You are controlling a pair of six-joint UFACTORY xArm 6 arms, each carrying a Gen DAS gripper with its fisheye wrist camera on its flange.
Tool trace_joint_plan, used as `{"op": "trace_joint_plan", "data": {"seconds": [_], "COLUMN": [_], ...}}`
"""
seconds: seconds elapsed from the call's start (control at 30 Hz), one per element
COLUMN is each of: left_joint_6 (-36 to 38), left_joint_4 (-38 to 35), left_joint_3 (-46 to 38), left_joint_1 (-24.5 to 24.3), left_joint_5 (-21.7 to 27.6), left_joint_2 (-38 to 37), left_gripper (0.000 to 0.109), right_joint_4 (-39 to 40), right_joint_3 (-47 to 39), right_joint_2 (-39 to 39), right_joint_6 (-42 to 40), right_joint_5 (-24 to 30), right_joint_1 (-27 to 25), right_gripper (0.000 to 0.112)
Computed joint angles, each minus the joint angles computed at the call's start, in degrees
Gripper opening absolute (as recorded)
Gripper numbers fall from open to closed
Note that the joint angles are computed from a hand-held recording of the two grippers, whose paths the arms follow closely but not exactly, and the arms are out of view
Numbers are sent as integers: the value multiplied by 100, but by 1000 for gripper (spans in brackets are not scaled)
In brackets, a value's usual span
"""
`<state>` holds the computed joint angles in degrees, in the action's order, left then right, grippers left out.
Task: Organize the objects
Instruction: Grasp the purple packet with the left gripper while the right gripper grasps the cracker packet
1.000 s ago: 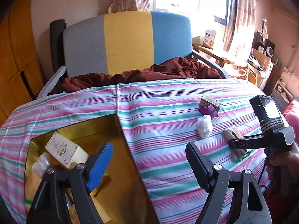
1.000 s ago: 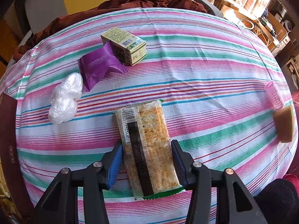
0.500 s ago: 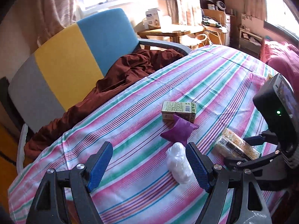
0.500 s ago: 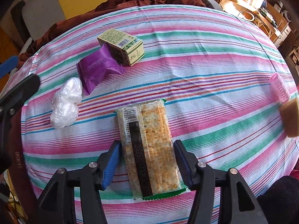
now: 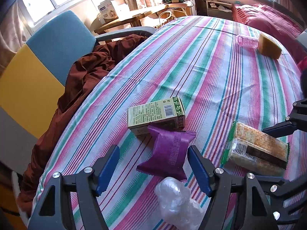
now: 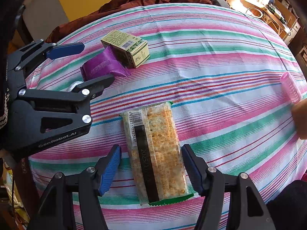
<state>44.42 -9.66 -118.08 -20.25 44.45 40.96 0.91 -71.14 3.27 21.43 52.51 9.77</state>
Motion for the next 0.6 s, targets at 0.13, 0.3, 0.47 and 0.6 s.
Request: {"op": "trace_joint_plan", "data": {"seconds": [0.13,0.3,0.47,0.6], "left_joint_6": [-481,-1141,-1948,-2777], "left_joint_4": [158,-144,-488,-289], "left_joint_3": [-1004,-656,16,1011], "left_joint_1": [-24,83,328,523], "left_joint_5": [651,329,13,-327], "left_joint_2": [637,397,-227,-993], "left_gripper": [39,37,37,37], "right_joint_4": [-118,-177,-257,-326], "right_joint_3": [69,223,382,514], "right_joint_2": [-71,-216,-377,-520], "right_joint_6": [-23,-39,-32,-15], "right_joint_5": [49,38,41,57], "right_joint_1": [41,49,68,89], "right_gripper": [68,69,69,69]}}
